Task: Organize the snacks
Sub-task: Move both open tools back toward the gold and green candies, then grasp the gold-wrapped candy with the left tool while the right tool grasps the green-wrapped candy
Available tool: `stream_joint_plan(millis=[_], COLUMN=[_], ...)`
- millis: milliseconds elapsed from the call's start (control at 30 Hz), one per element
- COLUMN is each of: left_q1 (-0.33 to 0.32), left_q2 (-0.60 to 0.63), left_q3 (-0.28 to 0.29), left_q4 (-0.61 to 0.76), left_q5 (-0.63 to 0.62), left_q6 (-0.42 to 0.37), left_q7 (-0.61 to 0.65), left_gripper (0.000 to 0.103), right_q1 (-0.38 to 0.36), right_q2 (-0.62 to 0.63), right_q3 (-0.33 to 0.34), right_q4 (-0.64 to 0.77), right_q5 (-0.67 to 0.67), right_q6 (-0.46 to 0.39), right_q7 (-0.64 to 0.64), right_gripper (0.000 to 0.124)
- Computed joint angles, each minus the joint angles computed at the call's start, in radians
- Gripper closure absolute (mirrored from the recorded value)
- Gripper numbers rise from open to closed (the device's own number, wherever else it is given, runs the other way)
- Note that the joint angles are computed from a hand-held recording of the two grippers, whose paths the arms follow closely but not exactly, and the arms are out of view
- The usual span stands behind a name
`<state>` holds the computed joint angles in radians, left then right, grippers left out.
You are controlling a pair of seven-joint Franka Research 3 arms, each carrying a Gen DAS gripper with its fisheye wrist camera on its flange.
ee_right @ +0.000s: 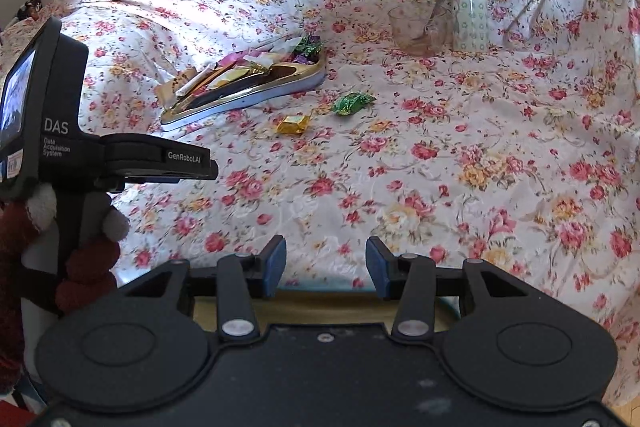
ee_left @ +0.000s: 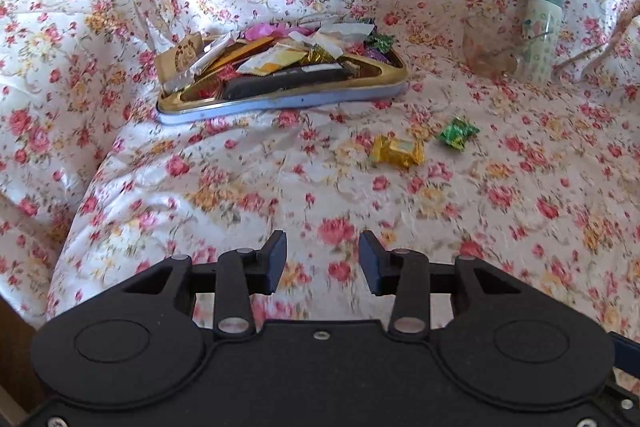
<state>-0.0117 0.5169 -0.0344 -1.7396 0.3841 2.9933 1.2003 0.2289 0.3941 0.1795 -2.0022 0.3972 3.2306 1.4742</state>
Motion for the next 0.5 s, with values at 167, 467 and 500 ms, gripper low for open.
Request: stream_joint_plan(millis=[167,467,500], left_q1=[-0.002,0.07,0.072], left_q2=[0.081,0.239,0.256], left_q3=[0.005,-0.114,-0.12], left_q4=[0.087,0.269,0.288], left_q5=[0.018,-0.049,-0.055], left_q6=[0.023,-0.002,0.001], left_q7=[0.033,0.231,0.253], left_gripper=[0.053,0.053,0.053], right_q1=[0.045,0.1,0.1], right_q2=[0.058,0.203,0.22], right_q3=[-0.066,-0.173,-0.178], right_q4=[0.084,0.298,0.322], right_q5=[-0.019,-0.071,-0.075], right_q6=[-0.035,-0.135,-0.143], right_q7=[0.022,0.107,0.116], right_gripper=[0.077,0.077,0.077])
